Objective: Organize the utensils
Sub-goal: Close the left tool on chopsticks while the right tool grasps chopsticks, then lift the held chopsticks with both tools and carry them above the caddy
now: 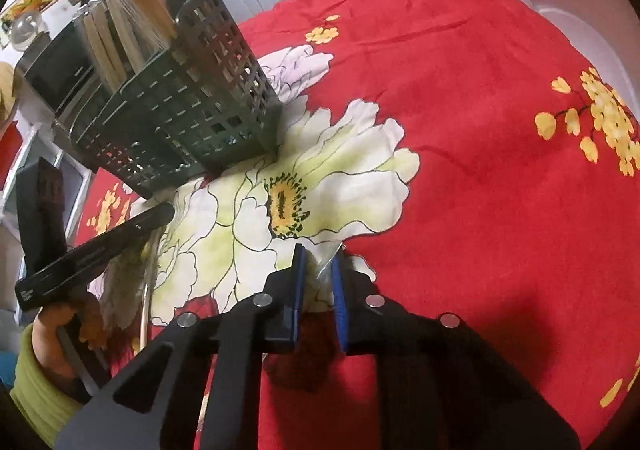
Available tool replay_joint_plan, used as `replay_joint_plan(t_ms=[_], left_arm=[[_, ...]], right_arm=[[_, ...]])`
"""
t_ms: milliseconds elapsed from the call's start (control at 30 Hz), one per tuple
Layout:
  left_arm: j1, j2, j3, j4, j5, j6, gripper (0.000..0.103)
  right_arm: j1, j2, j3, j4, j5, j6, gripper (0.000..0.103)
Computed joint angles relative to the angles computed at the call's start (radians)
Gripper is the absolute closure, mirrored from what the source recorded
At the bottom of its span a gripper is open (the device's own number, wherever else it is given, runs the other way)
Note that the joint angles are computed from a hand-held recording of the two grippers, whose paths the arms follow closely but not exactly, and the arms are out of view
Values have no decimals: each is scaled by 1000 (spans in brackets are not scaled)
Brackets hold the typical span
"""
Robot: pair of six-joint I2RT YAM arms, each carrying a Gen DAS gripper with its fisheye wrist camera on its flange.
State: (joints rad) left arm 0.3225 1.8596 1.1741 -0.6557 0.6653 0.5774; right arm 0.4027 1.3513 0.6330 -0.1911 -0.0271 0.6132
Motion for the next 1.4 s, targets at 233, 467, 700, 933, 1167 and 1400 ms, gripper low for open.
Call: replay_joint_plan(t_ms=[233,467,700,933,1167,1400], left_arm=[[55,13,55,-98,48,60,99],[102,-91,43,-175,132,128,99],[113,-221,21,-253,203,201,100],[100,-327,-5,-304,263,240,100],[95,-376,29,-356,305,261,100],[95,-403,73,-389,355,264,100]], right_arm=[[33,-114,-2,-26,62,-48,94],[150,-259,32,-68,178,-111,97],[313,-324,110,-126,328,-160,98],[393,-374,145,-142,434,-200,98],[456,-401,174,-144,532,-236,98],[478,-420,200,-138,575,-265,98]])
